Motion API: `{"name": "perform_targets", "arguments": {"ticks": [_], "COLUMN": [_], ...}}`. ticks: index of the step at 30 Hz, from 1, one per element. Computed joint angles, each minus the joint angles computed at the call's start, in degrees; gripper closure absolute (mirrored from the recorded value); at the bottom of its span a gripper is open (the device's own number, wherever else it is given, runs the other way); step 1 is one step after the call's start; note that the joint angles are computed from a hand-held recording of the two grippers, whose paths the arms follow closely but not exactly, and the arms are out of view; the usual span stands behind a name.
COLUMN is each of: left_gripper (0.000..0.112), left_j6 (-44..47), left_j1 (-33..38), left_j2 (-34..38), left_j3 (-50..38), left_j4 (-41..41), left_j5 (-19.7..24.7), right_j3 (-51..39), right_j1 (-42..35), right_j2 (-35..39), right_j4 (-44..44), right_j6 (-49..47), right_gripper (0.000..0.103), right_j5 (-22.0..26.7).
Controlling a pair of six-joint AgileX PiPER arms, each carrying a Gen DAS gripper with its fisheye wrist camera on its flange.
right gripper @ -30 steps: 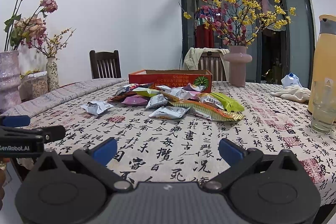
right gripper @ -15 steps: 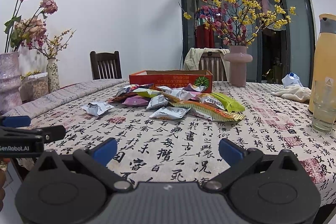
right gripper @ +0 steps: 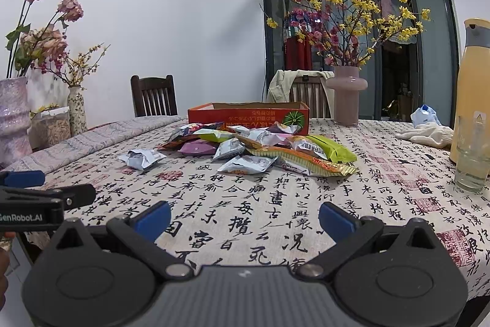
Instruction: Organize snacks
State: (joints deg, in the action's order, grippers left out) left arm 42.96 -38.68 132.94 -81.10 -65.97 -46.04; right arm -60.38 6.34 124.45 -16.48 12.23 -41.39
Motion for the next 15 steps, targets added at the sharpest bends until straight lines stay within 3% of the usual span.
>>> {"name": "perform_targets", "arguments": {"ticks": [15], "left_gripper": [0.009], "left_j6": [-0.1], "left_j1": [0.1], "left_j2": [0.2], "left_j3": [0.0], "left_j4": [0.1], "left_j5": [0.4], "right_j3": [-0.1], "right_j1": [0.1], "right_j2": [0.4], "right_j4": [-0.2], "right_j6": [0.2], "right_gripper": [0.0], "right_j5": [0.1]}}
